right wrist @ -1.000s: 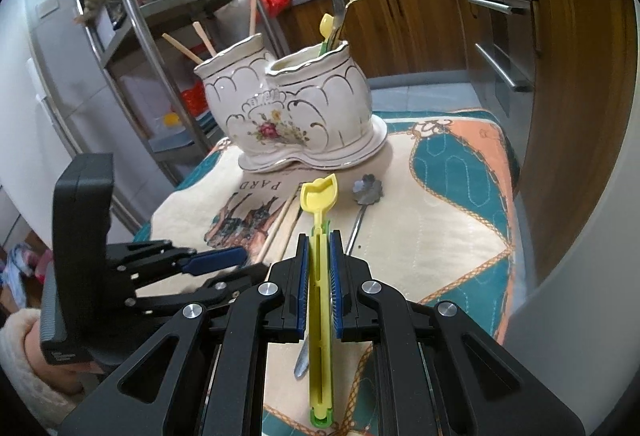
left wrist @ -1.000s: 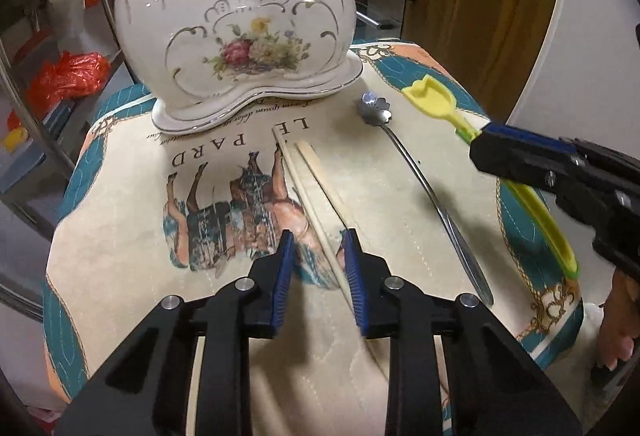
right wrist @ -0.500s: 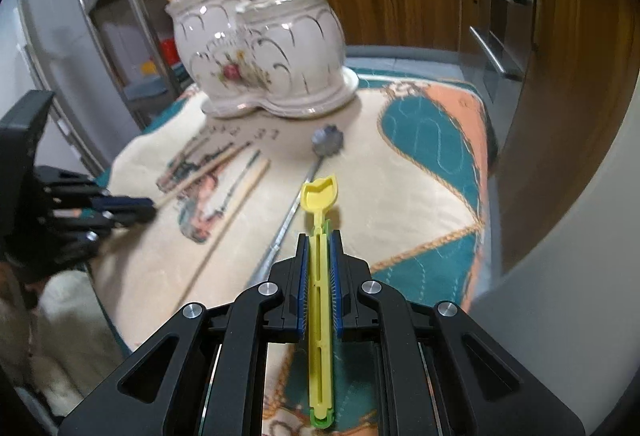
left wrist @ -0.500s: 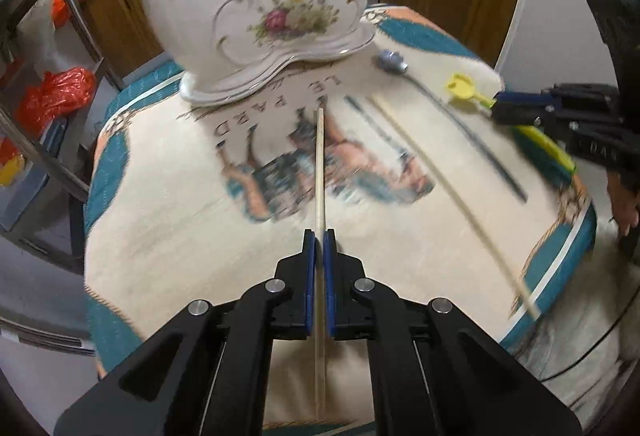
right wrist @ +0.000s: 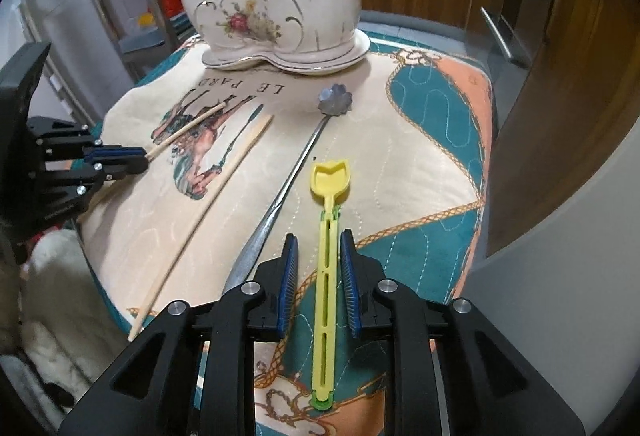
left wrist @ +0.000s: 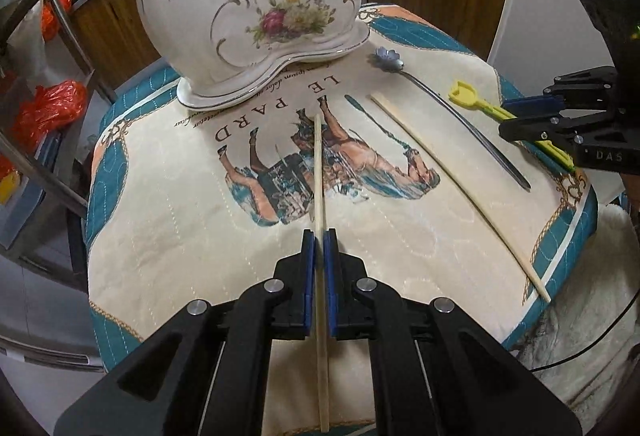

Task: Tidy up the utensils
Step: 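Drop the chopstick in the large pot with left tool while right drops tulip utensil in small cup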

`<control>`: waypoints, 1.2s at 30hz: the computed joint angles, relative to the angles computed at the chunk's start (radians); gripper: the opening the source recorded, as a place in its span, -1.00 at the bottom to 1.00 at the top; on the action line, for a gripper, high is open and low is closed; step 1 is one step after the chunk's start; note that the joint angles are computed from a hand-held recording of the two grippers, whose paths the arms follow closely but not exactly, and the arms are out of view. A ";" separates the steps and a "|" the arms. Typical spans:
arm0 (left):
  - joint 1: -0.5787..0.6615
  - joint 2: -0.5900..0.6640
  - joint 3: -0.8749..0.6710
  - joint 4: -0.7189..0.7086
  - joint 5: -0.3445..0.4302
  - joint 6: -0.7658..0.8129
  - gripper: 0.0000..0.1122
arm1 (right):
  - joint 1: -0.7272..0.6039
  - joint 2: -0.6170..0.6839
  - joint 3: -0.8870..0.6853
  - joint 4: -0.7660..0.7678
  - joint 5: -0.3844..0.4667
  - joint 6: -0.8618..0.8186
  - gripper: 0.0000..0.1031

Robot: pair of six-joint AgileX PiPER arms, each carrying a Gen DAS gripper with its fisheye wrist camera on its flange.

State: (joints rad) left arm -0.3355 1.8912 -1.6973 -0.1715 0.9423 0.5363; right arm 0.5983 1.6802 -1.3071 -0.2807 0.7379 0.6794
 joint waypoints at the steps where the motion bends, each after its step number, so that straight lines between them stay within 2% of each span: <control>1: 0.002 0.002 -0.001 -0.007 0.002 0.001 -0.90 | -0.006 0.005 -0.008 0.003 0.007 -0.004 -0.75; 4: 0.021 0.009 -0.008 -0.055 0.013 0.039 -0.92 | -0.032 0.001 -0.002 0.052 -0.014 -0.027 -0.79; 7: 0.049 -0.004 0.023 -0.126 -0.013 0.100 -0.92 | -0.039 -0.019 0.023 0.057 -0.053 -0.010 -0.79; 9: 0.073 -0.035 0.078 -0.197 -0.064 0.177 -0.92 | -0.027 -0.039 0.041 -0.003 -0.078 0.056 -0.79; 11: 0.106 -0.073 0.136 -0.283 -0.122 0.267 -0.92 | -0.023 -0.075 0.076 -0.044 -0.139 0.112 -0.79; 14: 0.172 -0.132 0.205 -0.471 -0.179 0.455 -0.92 | -0.007 -0.115 0.105 -0.160 -0.203 0.227 -0.79; 18: 0.245 -0.173 0.230 -0.696 -0.202 0.634 -0.92 | 0.014 -0.126 0.083 -0.350 -0.263 0.388 -0.79; 21: 0.293 -0.163 0.188 -0.857 -0.193 0.716 -0.92 | 0.004 -0.108 0.035 -0.484 -0.319 0.496 -0.79; 24: 0.308 -0.118 0.088 -0.936 -0.182 0.704 -0.92 | -0.015 -0.073 -0.017 -0.594 -0.354 0.592 -0.79; 28: 0.305 -0.045 -0.066 -0.998 -0.180 0.666 -0.92 | -0.057 -0.011 -0.114 -0.639 -0.412 0.641 -0.79; 30: 0.297 0.030 -0.201 -1.003 -0.168 0.595 -0.92 | -0.080 0.024 -0.167 -0.670 -0.451 0.668 -0.79; 34: 0.282 0.195 -0.487 -0.995 -0.133 0.416 -0.92 | -0.117 0.078 -0.225 -0.909 -0.555 0.926 -0.79; 36: 0.258 0.269 -0.612 -0.981 -0.159 0.346 -0.92 | -0.138 0.117 -0.270 -0.940 -0.592 0.973 -0.79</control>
